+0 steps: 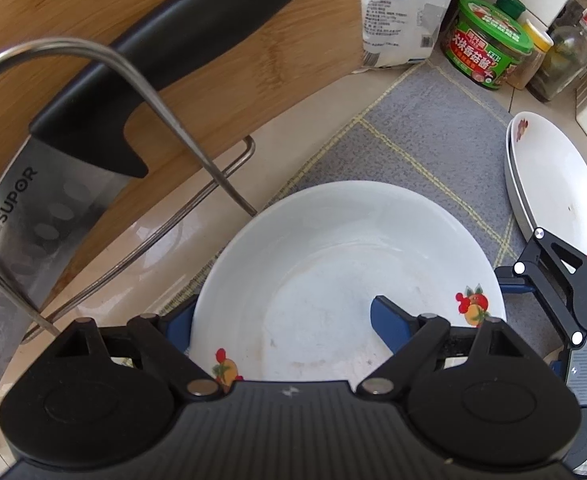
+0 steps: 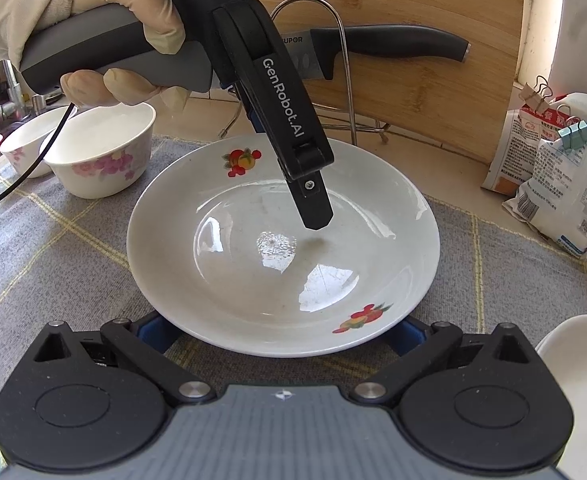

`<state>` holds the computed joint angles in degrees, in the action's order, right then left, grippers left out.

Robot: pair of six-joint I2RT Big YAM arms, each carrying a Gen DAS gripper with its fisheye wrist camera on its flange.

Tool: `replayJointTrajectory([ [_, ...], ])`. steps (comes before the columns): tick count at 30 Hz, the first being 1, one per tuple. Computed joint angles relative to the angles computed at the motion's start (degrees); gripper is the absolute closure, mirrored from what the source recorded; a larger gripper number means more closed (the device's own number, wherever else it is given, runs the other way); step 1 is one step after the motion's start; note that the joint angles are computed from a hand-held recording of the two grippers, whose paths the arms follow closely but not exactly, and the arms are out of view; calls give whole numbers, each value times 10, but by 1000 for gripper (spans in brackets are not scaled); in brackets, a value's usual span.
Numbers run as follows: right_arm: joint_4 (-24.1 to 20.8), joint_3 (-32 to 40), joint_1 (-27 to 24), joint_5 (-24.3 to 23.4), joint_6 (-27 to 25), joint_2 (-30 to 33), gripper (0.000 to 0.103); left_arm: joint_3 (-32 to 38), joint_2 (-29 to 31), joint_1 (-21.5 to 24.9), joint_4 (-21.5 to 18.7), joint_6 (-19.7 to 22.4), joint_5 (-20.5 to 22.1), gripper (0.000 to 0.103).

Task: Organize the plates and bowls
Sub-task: 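Lift the white plate with the left tool and carry it over the stacked plates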

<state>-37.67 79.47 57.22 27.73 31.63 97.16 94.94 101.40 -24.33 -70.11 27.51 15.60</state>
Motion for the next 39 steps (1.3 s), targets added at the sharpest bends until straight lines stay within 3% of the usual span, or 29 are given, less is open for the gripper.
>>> replayJointTrajectory([
  [18, -22, -2, 9, -6, 0, -18, 0, -19, -26, -1, -4, 0, 4, 15],
  [39, -86, -4, 52, 35, 44, -60, 0, -62, -95, -26, 1, 1, 5, 15],
])
